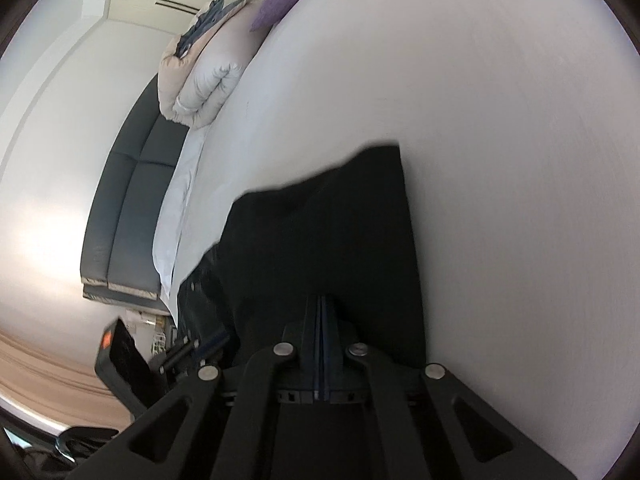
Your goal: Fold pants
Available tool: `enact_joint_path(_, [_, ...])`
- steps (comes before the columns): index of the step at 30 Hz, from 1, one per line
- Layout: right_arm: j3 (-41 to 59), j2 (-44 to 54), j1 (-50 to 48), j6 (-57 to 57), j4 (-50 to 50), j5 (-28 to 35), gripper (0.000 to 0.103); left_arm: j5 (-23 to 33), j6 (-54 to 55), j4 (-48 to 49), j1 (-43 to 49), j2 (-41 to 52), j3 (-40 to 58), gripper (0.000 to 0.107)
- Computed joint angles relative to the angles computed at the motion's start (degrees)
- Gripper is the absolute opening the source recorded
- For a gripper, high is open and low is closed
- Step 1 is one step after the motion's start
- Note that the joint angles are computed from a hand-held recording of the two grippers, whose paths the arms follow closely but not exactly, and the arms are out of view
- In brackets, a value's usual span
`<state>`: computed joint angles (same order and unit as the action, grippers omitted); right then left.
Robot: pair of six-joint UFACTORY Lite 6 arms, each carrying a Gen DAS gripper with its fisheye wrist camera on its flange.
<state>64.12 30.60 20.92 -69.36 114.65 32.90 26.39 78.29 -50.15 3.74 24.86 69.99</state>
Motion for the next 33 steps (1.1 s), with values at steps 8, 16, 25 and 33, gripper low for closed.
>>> enact_joint_path(8, [-15.7, -11.9, 7.5, -8.1, 11.7, -0.7, 0.000, 0.0, 1.4, -1.8, 0.1, 0.6, 0.1, 0.011])
enact_joint_path(16, [-25.9, -19.6, 15.9, -16.0, 27.3, -2.8, 0.000, 0.4, 4.0, -4.7, 0.7, 1.7, 0.4, 0.011])
enact_joint_path(25, [-26.7, -14.8, 16.5, -23.6, 38.5, 4.2, 0.000, 15.5, 3.8, -8.9, 11.7, 0.4, 0.8, 0.011])
enact_joint_path(33, [-29.2, -14.1, 19.3, -30.3, 49.5, 9.6, 0.000, 41.5, 3.6, -10.3, 41.2, 0.6, -0.4, 0.090])
